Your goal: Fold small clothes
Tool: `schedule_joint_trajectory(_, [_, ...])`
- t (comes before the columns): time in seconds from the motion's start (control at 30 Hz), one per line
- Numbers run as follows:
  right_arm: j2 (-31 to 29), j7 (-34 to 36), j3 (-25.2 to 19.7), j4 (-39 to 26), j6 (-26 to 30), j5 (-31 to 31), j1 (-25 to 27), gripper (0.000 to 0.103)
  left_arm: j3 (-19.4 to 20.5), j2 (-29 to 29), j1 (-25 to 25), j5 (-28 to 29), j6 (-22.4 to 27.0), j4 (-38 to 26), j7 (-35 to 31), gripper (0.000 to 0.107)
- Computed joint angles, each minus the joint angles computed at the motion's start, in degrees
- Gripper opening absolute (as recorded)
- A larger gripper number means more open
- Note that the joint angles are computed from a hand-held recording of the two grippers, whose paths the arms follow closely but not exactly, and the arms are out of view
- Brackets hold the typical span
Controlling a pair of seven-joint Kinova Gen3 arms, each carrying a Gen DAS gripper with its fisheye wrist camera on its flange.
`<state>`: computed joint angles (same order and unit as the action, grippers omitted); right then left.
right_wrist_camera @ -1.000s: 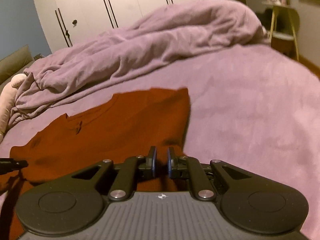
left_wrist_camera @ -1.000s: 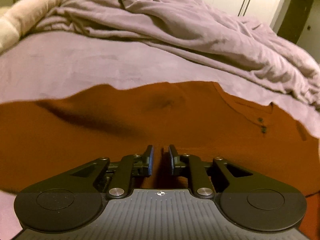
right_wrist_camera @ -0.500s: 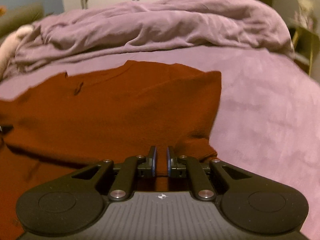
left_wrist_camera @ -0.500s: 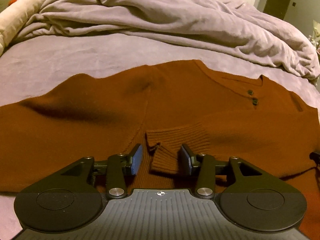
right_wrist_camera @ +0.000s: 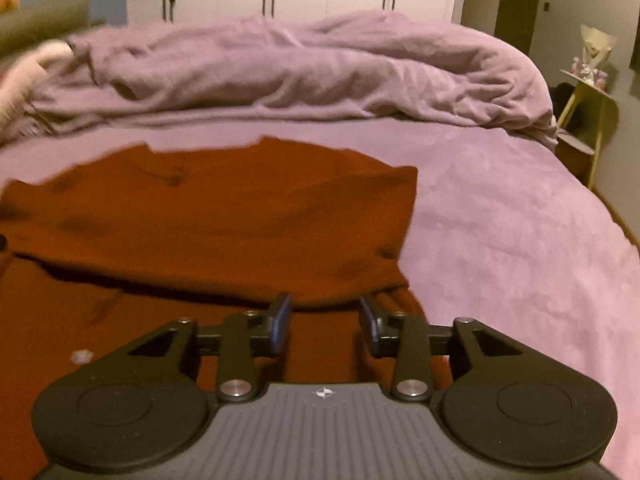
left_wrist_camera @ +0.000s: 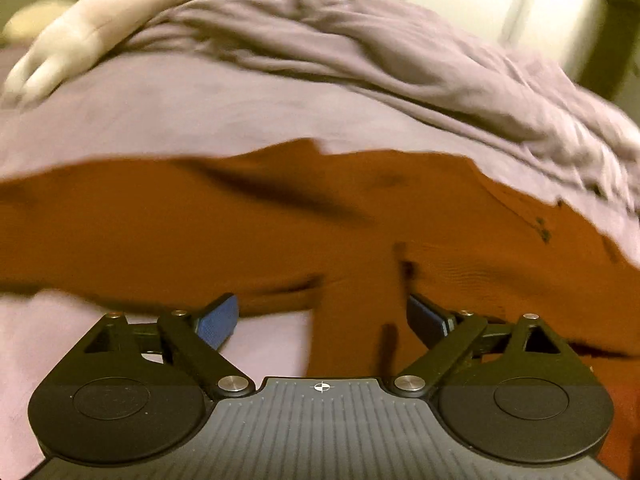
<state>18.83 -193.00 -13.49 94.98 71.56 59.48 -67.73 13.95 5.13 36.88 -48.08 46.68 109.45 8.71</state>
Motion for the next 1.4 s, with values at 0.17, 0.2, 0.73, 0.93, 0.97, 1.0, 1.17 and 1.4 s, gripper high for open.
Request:
schedule_joint_trajectory(0.17, [-2.6, -7.6, -2.4, 3.0, 0.1, 1.0, -3.0, 0.059, 7.0, -10.2, -10.2, 0.4, 3.2, 9.7, 11.3, 0.094])
schedule_joint_trajectory(0.2, [-2.6, -8.0, -2.8, 2.9, 0.4, 0.8, -3.3, 0.059, 8.7, -11.9, -12.8, 0.9, 4.4, 11.0, 12.3, 0.094])
schedule_joint_trajectory(0.73, [0.0, -5.7, -2.0, -1.1, 1.4, -0.8, -5.0, 0.062, -3.7, -27.8, -31.2, 0.0, -24.5, 31.3, 36.2, 0.012])
schedule_joint_trajectory(0.93, [-0.6, -7.0, -1.7, -0.2, 1.1, -1.2, -5.1, 0.062, 1.7, -24.4, -30.4, 3.6, -14.5, 24.8, 22.7, 0.008])
schedule_joint_trajectory(0.97, [-0.7, -7.3, -1.8, 0.0, 1.3, -1.0, -5.2, 0.062, 2.1, -23.3, -28.5, 3.5, -12.2, 22.7, 20.4, 0.008])
schedule_joint_trajectory(1.0, [-0.8, -7.5, -1.9, 0.2, 1.4, -0.8, -5.2, 0.062, 2.6, -22.1, -27.1, 3.8, -9.9, 20.3, 18.1, 0.008])
schedule_joint_trajectory(1.17, [-1.6, -8.9, -2.4, 1.3, 1.7, 0.2, -5.2, 0.063, 10.6, -14.1, -22.8, 0.1, -1.1, 7.0, 6.4, 0.008])
schedule_joint_trajectory(1.4, [-3.1, -12.5, -3.6, 3.3, 1.7, 1.6, -5.1, 0.065, 18.4, 2.9, -11.4, -9.1, -1.0, -11.3, -9.5, 0.01])
